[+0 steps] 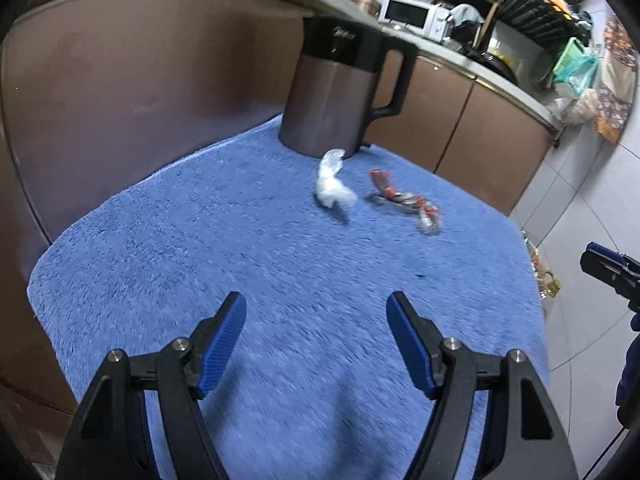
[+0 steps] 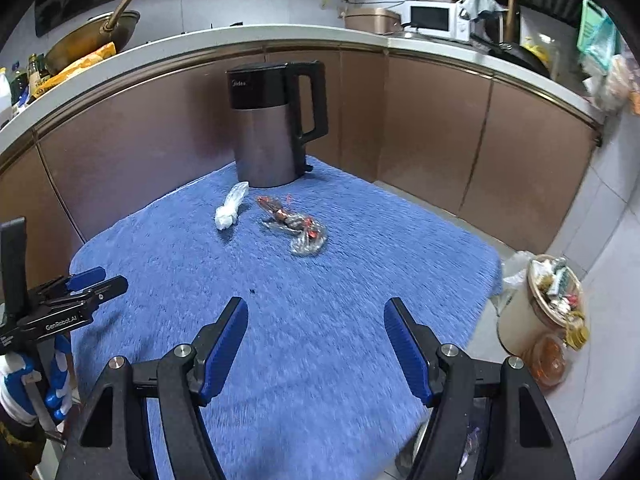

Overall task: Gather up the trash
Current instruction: 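Grasp the white plastic bag with the left tool while the right tool grasps red-silver sausage wrapper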

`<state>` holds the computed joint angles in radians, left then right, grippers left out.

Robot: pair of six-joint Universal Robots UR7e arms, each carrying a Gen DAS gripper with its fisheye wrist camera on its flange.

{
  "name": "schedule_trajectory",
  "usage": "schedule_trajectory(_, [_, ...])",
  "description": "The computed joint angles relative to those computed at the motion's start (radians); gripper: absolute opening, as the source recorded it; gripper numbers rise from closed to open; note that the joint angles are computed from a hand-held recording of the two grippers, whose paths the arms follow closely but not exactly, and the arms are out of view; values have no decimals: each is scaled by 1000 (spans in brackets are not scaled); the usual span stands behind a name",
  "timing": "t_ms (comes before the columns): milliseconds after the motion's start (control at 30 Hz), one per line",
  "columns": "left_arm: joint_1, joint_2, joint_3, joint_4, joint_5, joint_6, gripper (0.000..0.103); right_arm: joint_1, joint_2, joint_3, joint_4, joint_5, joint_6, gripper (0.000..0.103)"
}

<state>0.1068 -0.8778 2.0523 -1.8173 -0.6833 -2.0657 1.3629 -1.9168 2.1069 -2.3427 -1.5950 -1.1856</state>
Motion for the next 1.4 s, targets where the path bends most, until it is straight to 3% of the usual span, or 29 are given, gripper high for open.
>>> schedule_trajectory(500, [291, 36, -67, -304, 150, 488, 71, 144, 448, -125, -167, -130, 89, 68])
schedule_trajectory(700, [370, 63, -107, -351, 176, 590, 71, 169, 586, -178, -210, -175, 86, 68])
schedule_trajectory(867, [418, 75, -101, -453, 161, 665, 70, 175, 635, -186, -241, -207, 56, 60])
schedule_trajectory(967, [428, 82, -92, -501, 153, 701, 56, 177, 652, -188, -250, -223, 41, 50])
schedule_trajectory(1133, [425, 96, -79, -575, 134, 745, 32, 171, 636, -169, -250, -233, 5, 22])
schedule_trajectory(1400, [357, 73, -53, -516, 141, 651, 31, 156, 542, -118, -212, -225, -29, 16])
